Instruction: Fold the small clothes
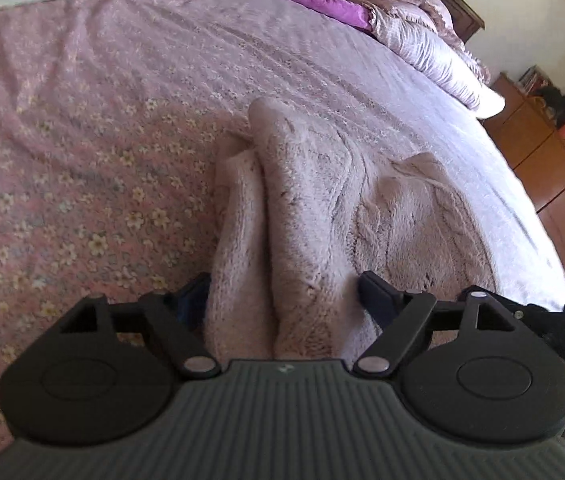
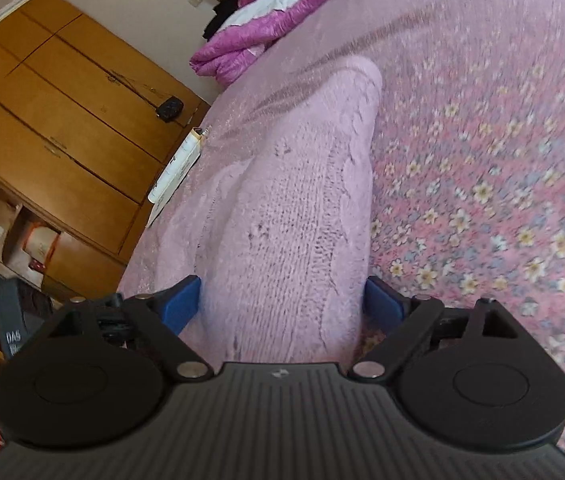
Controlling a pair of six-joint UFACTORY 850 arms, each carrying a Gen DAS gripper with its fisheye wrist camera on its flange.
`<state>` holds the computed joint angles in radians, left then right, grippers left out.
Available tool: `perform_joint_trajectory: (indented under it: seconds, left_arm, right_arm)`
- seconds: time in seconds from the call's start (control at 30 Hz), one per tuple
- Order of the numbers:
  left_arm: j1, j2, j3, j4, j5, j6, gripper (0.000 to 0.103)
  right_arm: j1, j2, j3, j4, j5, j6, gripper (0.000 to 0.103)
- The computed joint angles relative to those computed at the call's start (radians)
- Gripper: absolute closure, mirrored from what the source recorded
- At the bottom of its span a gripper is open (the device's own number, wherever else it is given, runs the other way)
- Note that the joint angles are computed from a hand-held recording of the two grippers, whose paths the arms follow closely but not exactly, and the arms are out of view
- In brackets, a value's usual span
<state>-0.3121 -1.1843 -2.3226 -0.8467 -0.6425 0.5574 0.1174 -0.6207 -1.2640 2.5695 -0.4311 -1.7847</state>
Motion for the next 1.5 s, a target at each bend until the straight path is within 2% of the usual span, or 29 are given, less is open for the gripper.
perform_joint_trajectory:
  seconds: [0.13, 0.23, 0.27, 0.3, 0.37, 0.5, 0.63, 0.77, 0.9, 0.97, 1.03, 1.13, 1.17, 1.2, 1.3, 1.43, 1.5]
  left_arm:
    - [0.006, -0.013, -0.011, -0.069, -0.040, 0.042, 0.023]
    - [0.002, -0.002, 0.020, -0.124, -0.035, 0.083, 0.037]
    - [-0.001, 0.007, 0.034, -0.131, -0.022, 0.090, 0.043]
    - [-0.001, 0.012, 0.041, -0.136, -0.015, 0.091, 0.050]
    - [-0.001, 0.020, 0.048, -0.152, -0.013, 0.076, 0.057]
    - [-0.007, 0.043, 0.058, -0.210, -0.023, 0.092, 0.061]
    - [-0.027, 0.083, 0.103, -0.312, -0.054, 0.162, 0.063]
    - [-0.063, 0.148, 0.209, -0.408, -0.054, 0.296, 0.063]
    - [-0.112, 0.207, 0.325, -0.442, -0.026, 0.423, 0.063]
    - [-0.135, 0.210, 0.342, -0.391, -0.014, 0.417, 0.062]
    - [-0.160, 0.219, 0.365, -0.318, 0.036, 0.397, 0.057]
    - [-0.186, 0.236, 0.401, -0.217, 0.125, 0.344, 0.041]
    - [-0.190, 0.243, 0.414, -0.200, 0.149, 0.323, 0.031]
    - [-0.194, 0.250, 0.422, -0.168, 0.176, 0.286, 0.025]
    - [-0.191, 0.257, 0.423, -0.124, 0.193, 0.243, 0.023]
    - [-0.204, 0.263, 0.423, -0.065, 0.238, 0.219, 0.022]
    - [-0.212, 0.252, 0.408, 0.042, 0.280, 0.140, 0.022]
  right_arm:
    - [-0.005, -0.024, -0.028, -0.032, -0.017, 0.045, 0.009]
    - [-0.008, -0.037, -0.046, -0.060, -0.027, 0.078, 0.009]
    - [-0.009, -0.040, -0.049, -0.059, -0.032, 0.083, 0.012]
    - [-0.011, -0.043, -0.054, -0.052, -0.030, 0.092, 0.023]
    - [-0.015, -0.047, -0.075, -0.082, 0.016, 0.149, 0.037]
    - [-0.027, -0.019, -0.079, -0.137, 0.036, 0.161, 0.049]
    - [-0.044, 0.047, -0.053, -0.132, 0.040, 0.134, 0.051]
    - [-0.060, 0.158, 0.017, -0.115, 0.094, 0.025, 0.051]
    - [-0.075, 0.279, 0.141, -0.042, 0.132, -0.107, 0.051]
    - [-0.085, 0.327, 0.204, -0.021, 0.154, -0.123, 0.051]
    - [-0.098, 0.355, 0.258, -0.026, 0.174, -0.110, 0.050]
    - [-0.098, 0.351, 0.300, 0.081, 0.220, -0.205, 0.050]
    - [-0.098, 0.344, 0.313, 0.112, 0.221, -0.219, 0.049]
    - [-0.100, 0.335, 0.321, 0.142, 0.214, -0.236, 0.047]
    - [-0.093, 0.326, 0.361, 0.308, 0.159, -0.386, 0.041]
    - [-0.077, 0.324, 0.375, 0.390, 0.134, -0.470, 0.035]
    - [-0.066, 0.333, 0.384, 0.426, 0.131, -0.503, 0.035]
